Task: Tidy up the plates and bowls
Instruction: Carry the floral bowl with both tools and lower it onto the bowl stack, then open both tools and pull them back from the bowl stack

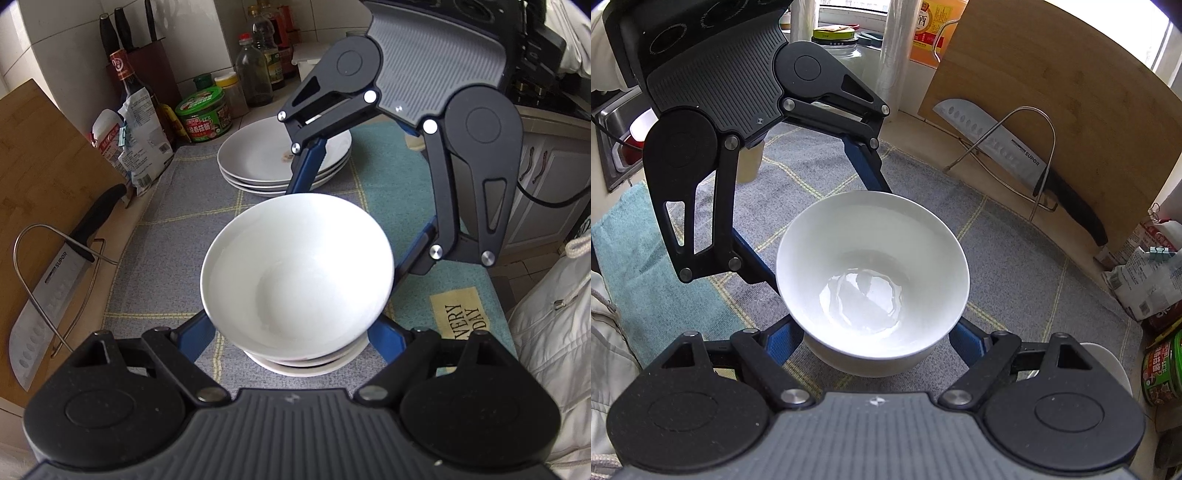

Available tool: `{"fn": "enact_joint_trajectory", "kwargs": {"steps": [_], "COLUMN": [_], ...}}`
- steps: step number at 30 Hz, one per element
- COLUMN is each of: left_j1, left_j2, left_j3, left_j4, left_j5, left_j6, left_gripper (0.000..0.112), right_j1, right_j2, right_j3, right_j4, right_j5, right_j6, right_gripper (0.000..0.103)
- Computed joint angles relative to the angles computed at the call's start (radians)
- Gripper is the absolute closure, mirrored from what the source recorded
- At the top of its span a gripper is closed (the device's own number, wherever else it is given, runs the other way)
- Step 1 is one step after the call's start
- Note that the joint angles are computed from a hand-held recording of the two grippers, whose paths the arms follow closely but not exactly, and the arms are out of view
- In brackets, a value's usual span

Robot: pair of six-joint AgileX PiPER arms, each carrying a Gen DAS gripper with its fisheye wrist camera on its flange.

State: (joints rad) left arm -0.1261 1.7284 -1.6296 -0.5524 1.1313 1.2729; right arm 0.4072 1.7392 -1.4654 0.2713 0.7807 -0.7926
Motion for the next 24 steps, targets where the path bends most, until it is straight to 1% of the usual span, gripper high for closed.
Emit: {"fn": "enact_joint_trajectory", "kwargs": {"steps": [16, 18, 19, 21, 24], "left_j1": [-0.01, -0.01, -0.009, -0.008, -0.001], "left_j2": [0.019, 0.026, 0.022, 0.017, 0.004], "left_j3": [-0.007, -0.015, -0.007, -0.005, -0.002], "left_j4": [0.01, 0.011, 0.005, 0.003, 0.004], "left_j5": [0.011, 0.019, 0.01, 0.004, 0.004], "left_j6": [-0.021, -0.027, -0.018, -0.015, -0.008], "left_gripper": [0.023, 0.022, 0.021, 0.02, 0.02], "right_j1": [-0.003, -0.002, -0.003, -0.008, -0.006], "right_j2": [0.034, 0.038, 0.038, 0.029, 0.025], "right_j3": [-0.034, -0.031, -0.029, -0.018, -0.021], "right_j4": [0.0, -0.008, -0.004, 0.018, 0.021], "right_j5": [0.036, 0.026, 0.023, 0.0, -0.005], "right_j6": [0.017, 0.024, 0.022, 0.003, 0.004], "right_gripper": [0.013, 0.009, 0.005, 0.001, 0.0]}}
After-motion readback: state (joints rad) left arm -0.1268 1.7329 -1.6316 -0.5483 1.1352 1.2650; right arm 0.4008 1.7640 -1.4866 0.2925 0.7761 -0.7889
